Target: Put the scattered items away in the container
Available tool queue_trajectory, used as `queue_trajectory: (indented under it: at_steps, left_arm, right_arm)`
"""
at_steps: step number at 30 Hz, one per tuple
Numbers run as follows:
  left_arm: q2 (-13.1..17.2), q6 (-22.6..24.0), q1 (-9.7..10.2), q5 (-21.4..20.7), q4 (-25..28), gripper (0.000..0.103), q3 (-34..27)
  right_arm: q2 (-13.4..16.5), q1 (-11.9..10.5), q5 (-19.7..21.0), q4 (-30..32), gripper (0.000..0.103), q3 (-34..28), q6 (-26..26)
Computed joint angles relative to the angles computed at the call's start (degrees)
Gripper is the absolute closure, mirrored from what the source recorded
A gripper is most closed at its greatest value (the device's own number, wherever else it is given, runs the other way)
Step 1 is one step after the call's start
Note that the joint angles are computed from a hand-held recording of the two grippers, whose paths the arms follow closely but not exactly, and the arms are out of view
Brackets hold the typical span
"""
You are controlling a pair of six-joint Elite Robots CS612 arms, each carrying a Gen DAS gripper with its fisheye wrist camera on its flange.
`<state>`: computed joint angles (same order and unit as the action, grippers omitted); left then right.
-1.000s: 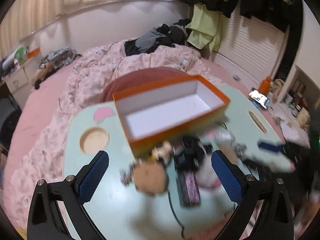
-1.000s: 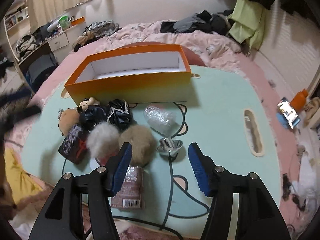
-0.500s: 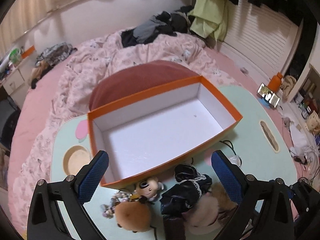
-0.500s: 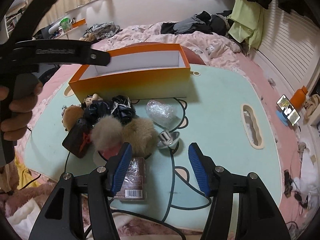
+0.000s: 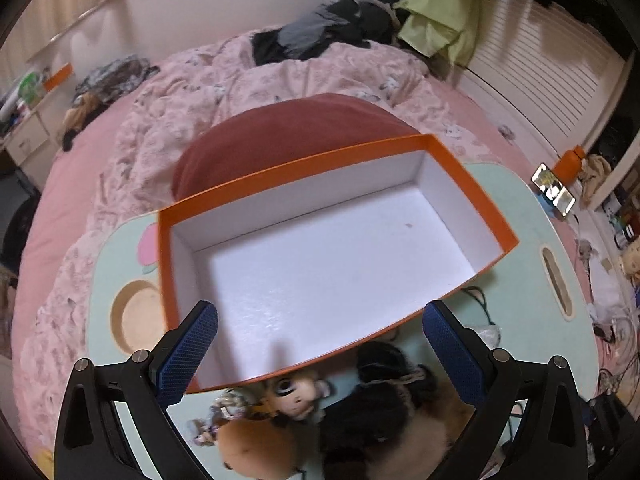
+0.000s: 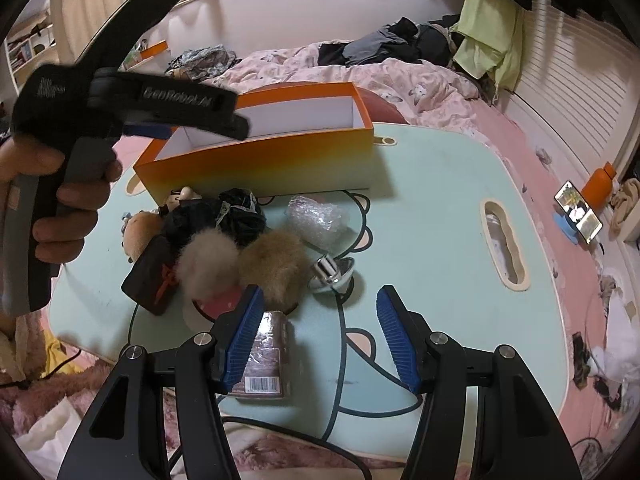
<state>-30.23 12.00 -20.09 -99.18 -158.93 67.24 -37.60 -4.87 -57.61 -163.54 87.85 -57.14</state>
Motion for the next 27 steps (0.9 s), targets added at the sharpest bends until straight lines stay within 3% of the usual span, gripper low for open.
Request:
queue_trajectory:
  at_steps: [4,7,9,15,22,27]
  left_arm:
    - [-1.4,1.42,2.54,-4.18,-2.73,0.0,2.87]
    - [-1.94,0.48,4.55,-5.77,-3.24,0.001,4.39]
    - [-2.26,-0.52,5.41,-5.11,-6.49,0.001,6.1]
    - [-0.92,2.2,4.96,-3.62,-3.88,0.004,4.31]
    - [2.67,-1.69,4.3,-0.18,1.51,0.007,-1.93]
    - [3.75,-3.63,4.2,2.37,0.82,0.007,-3.43]
  right_arm:
    - [0.22,-0.66,1.54,-3.03,0.043,0.1,2.89]
    - [0.23,-1.5,3.47,-0.82,0.043,-0.7,4.06]
    - [0.37,-1.89,3.99,0.61,0.043,-1.32,4.88]
    - [0.68,-2.23,4.5,2.08,0.043,-2.12,6.1]
    - [0.64,-2.34,4.96,1.77,0.043,-1.91,5.51]
    - [0.79,-2.33,4.88,2.35,0.043,-2.08,5.3]
